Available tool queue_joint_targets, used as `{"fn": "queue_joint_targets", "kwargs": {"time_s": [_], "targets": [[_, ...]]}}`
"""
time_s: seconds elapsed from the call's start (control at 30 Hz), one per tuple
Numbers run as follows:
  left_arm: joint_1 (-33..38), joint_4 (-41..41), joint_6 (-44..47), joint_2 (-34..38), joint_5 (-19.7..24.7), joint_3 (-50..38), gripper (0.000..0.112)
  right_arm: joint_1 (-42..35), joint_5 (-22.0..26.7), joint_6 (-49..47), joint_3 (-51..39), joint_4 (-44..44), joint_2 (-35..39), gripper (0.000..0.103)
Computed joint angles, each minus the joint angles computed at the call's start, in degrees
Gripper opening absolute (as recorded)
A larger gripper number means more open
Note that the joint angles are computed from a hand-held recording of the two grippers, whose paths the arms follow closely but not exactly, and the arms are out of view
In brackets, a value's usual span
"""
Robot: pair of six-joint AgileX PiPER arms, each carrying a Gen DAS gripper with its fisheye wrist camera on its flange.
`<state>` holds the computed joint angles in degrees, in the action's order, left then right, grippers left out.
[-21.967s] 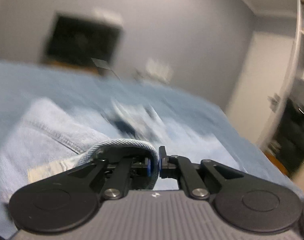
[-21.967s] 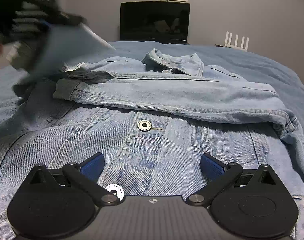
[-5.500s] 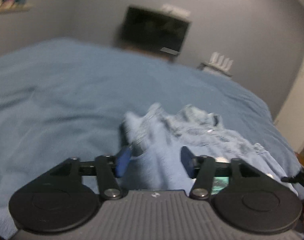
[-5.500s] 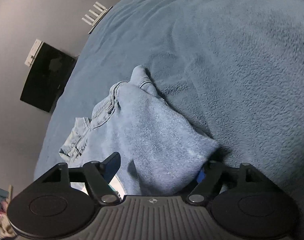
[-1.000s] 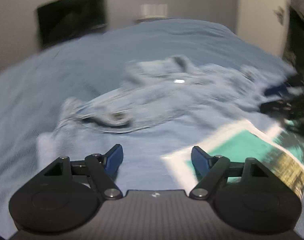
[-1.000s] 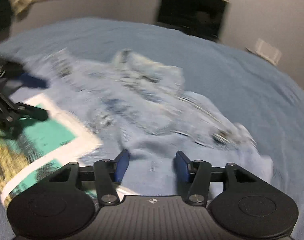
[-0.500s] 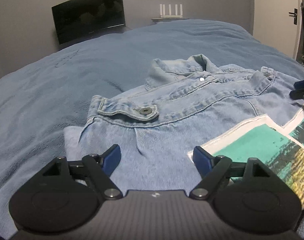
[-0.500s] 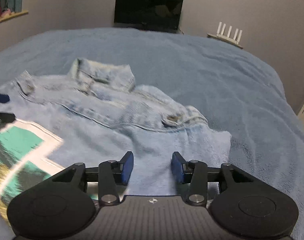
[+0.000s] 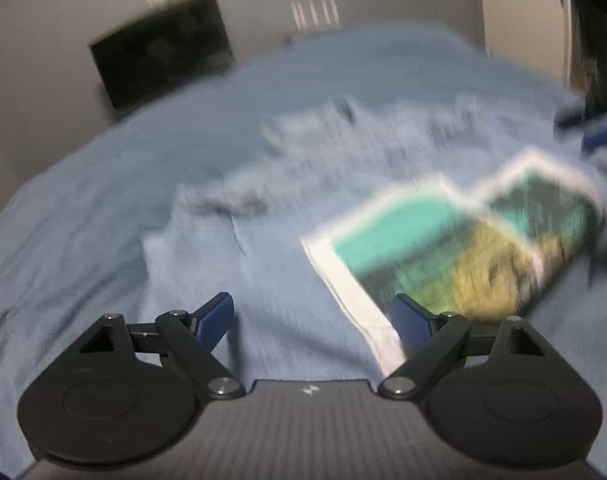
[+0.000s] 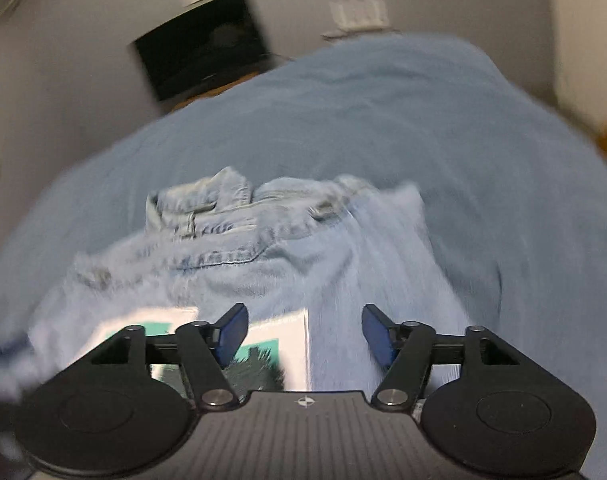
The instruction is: Fold large clothes
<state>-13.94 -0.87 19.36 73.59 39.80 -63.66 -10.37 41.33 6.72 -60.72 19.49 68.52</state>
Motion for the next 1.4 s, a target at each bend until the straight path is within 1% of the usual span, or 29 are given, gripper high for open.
{"fn": "queue_joint_targets", "kwargs": {"time_s": [0.03, 0.07, 0.1, 0.13, 0.2, 0.3, 0.37, 0.43, 0.5, 0.6, 0.63, 0.67, 0.73, 0.83, 0.93, 0.97, 1.0, 1.07, 1.1, 1.13, 1.17, 1.2, 1.23, 1.27, 1.3, 1.33, 1.37, 1.4], "targets": [[-0.88, 2.07, -2.01, 0.85, 0.90, -0.27, 0.088, -3.40, 1.79, -0.20, 1.68, 5.59, -1.25, 0.075], [-0.67, 2.17, -2.88, 1.28, 1.17, -0.47, 0.092, -5.89, 2.68, -0.60, 3.61, 9.90, -2.30, 0.077], [-0.01, 1.73, -3.91, 1.90, 1.80, -1.08, 0.097, -9.65, 4.35, -1.86, 5.99, 15.59, -3.84, 0.077], [1.18, 0.17, -4.21, 2.73, 2.94, -2.03, 0.099, -13.01, 5.87, -2.71, 8.25, 20.00, -5.43, 0.077], [4.06, -4.22, -3.23, 3.63, 5.04, -3.26, 0.102, -17.68, 8.24, -1.30, 11.19, 23.14, -8.63, 0.077], [5.35, -5.92, -2.26, 3.11, 5.46, -3.04, 0.102, -20.66, 9.23, 0.17, 13.74, 24.25, -12.20, 0.078], [4.92, -4.92, -2.67, 2.68, 5.07, -2.62, 0.102, -18.85, 8.27, 2.19, 14.07, 22.14, -12.90, 0.078], [4.79, -4.58, -2.70, 2.72, 4.66, -2.34, 0.102, -16.55, 7.21, 4.90, 13.47, 18.81, -11.46, 0.079], [4.90, -4.79, -2.58, 2.64, 4.63, -2.24, 0.102, -13.74, 6.32, 10.18, 12.82, 13.79, -9.15, 0.079], [4.89, -4.67, -2.40, 2.56, 4.55, -2.13, 0.102, -13.51, 5.63, 12.41, 12.37, 12.73, -5.08, 0.079], [4.96, -4.81, -2.35, 2.63, 4.62, -2.21, 0.102, -13.99, 5.12, 12.36, 12.70, 13.62, -4.42, 0.079], [4.96, -4.81, -2.35, 2.63, 4.62, -2.21, 0.102, -15.34, 4.00, 10.98, 13.87, 16.51, -4.57, 0.079], [4.76, -4.56, -2.73, 2.53, 4.72, -2.21, 0.103, -19.19, 1.22, 4.55, 17.71, 26.46, -6.40, 0.079], [4.92, -4.88, -2.22, 2.80, 4.39, -2.19, 0.103, -22.10, -0.70, -0.27, 20.95, 33.72, -8.46, 0.078], [4.56, -4.40, -2.54, 2.78, 3.69, -2.23, 0.103, -24.16, -3.29, -5.29, 25.13, 43.11, -10.11, 0.078], [4.00, -3.46, -3.36, 2.40, 3.11, -2.04, 0.103, -24.24, -5.03, -7.61, 26.88, 47.12, -11.22, 0.078], [3.22, -2.25, -4.71, 1.91, 2.54, -1.89, 0.103, -22.60, -8.05, -8.08, 28.09, 48.85, -12.33, 0.078], [2.11, -2.51, -5.24, 1.14, 1.99, -1.98, 0.103, -19.17, -12.35, -5.17, 28.64, 47.14, -13.08, 0.079], [1.59, -3.71, -4.88, 0.92, 1.97, -2.27, 0.103, -17.22, -14.15, -1.74, 28.01, 43.71, -12.58, 0.079], [1.09, -5.06, -4.45, 0.81, 2.11, -2.66, 0.103, -15.20, -14.97, 3.03, 26.71, 37.99, -11.29, 0.079], [0.25, -5.97, -4.46, 0.61, 2.14, -2.94, 0.103, -13.50, -14.28, 7.12, 24.96, 32.45, -8.93, 0.078], [-1.00, -5.79, -5.34, 0.53, 2.10, -3.22, 0.103, -12.97, -11.31, 9.11, 22.64, 29.20, -5.81, 0.078], [-2.59, -5.09, -6.53, 0.46, 2.00, -3.49, 0.103, -13.15, -9.30, 9.01, 21.73, 28.25, -3.84, 0.078], [-4.26, -4.03, -7.77, 0.44, 1.84, -3.75, 0.103, -12.44, -9.58, 8.56, 21.49, 28.68, -2.67, 0.077], [-5.90, -2.88, -8.83, 0.38, 1.61, -3.87, 0.103, -11.70, -12.15, 7.02, 22.61, 31.03, -3.19, 0.075], [-7.45, -1.69, -9.94, 0.33, 1.42, -3.95, 0.103, -11.04, -15.14, 3.19, 24.09, 35.31, -4.11, 0.069], [-8.71, -1.02, -10.56, 0.45, 1.21, -4.17, 0.103, -10.38, -16.98, 0.82, 24.77, 37.31, -5.08, 0.069], [-9.73, -0.55, -11.04, 0.62, 0.93, -4.38, 0.103, -9.29, -19.27, -3.84, 25.76, 41.30, -6.10, 0.069]]}}
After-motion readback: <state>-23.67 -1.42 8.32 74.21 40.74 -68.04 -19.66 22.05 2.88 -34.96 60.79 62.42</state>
